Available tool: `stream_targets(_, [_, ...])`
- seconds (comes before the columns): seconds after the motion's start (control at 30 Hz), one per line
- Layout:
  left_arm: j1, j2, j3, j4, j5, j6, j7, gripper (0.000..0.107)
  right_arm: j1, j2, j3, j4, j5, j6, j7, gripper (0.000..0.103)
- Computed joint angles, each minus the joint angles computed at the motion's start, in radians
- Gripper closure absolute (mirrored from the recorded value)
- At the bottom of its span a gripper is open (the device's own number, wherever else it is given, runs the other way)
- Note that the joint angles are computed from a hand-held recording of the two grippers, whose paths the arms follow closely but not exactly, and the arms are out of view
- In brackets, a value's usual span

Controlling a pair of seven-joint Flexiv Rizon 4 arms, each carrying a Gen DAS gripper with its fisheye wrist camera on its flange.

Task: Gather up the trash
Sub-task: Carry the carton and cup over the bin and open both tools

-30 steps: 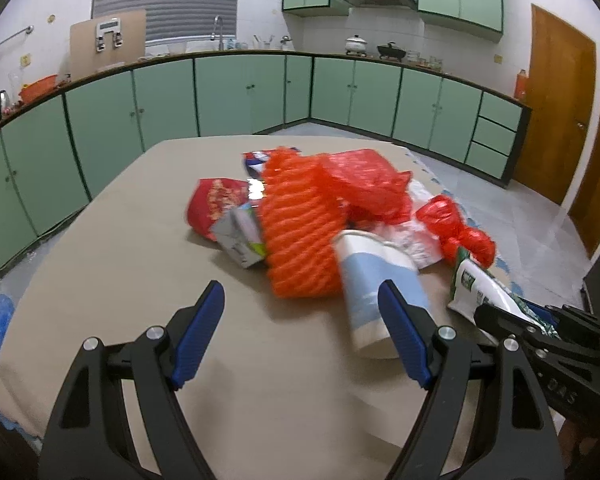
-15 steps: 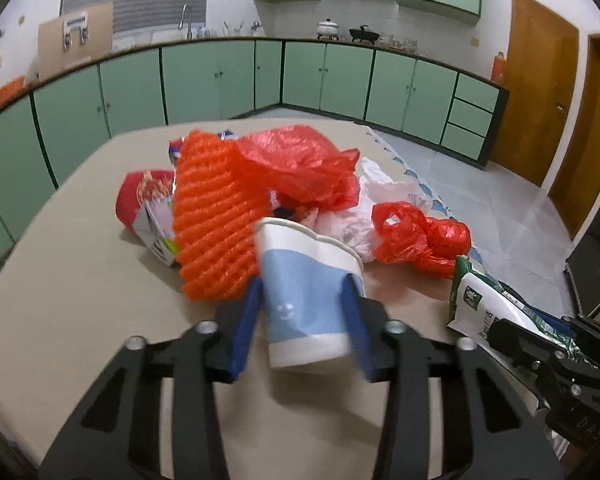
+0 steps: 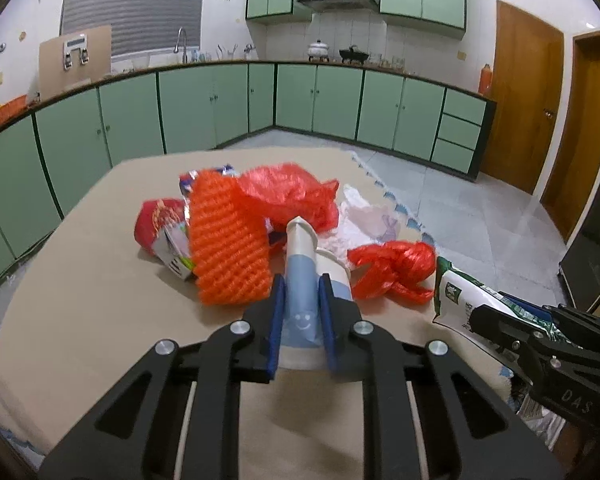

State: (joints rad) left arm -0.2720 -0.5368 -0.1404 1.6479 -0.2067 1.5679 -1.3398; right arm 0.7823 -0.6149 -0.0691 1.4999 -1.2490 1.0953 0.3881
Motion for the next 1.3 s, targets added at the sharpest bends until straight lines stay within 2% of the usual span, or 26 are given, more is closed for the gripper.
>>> stream_targets(0.17, [0.006, 0.019, -0.018, 0.006, 0.001, 0.028, 0.006, 0.091, 0.004, 0.042, -0.005, 0.029, -0.07, -0.026, 0.06, 0.072])
stream_targets(0.47, [0.047, 0.009, -0.146, -0.012, -0.015, 0.042, 0.083, 0.091, -0.037, 0.152, 0.057, 0.13, -0.178, -0.153, 0.155, 0.072])
stream_targets(0.67, [0.03, -0.036, -0.202, -0.061, -0.029, 0.022, 0.141, 0.091, -0.079, 0.243, 0.121, 0.236, -0.191, -0.278, 0.197, 0.072])
stream_targets(0.9, [-0.014, -0.11, -0.248, -0.154, -0.057, -0.03, 0.197, 0.091, -0.128, 0.333, 0.187, 0.35, -0.151, -0.41, 0.226, 0.072])
stream_targets(1.07, [-0.096, -0.184, -0.222, -0.263, -0.064, -0.096, 0.226, 0.091, -0.174, 0.383, 0.222, 0.439, -0.098, -0.446, 0.259, 0.072])
stream_targets(1.3, [-0.218, -0.297, -0.131, -0.445, -0.058, -0.207, 0.204, 0.09, -0.229, 0.409, 0.24, 0.535, -0.056, -0.424, 0.315, 0.072])
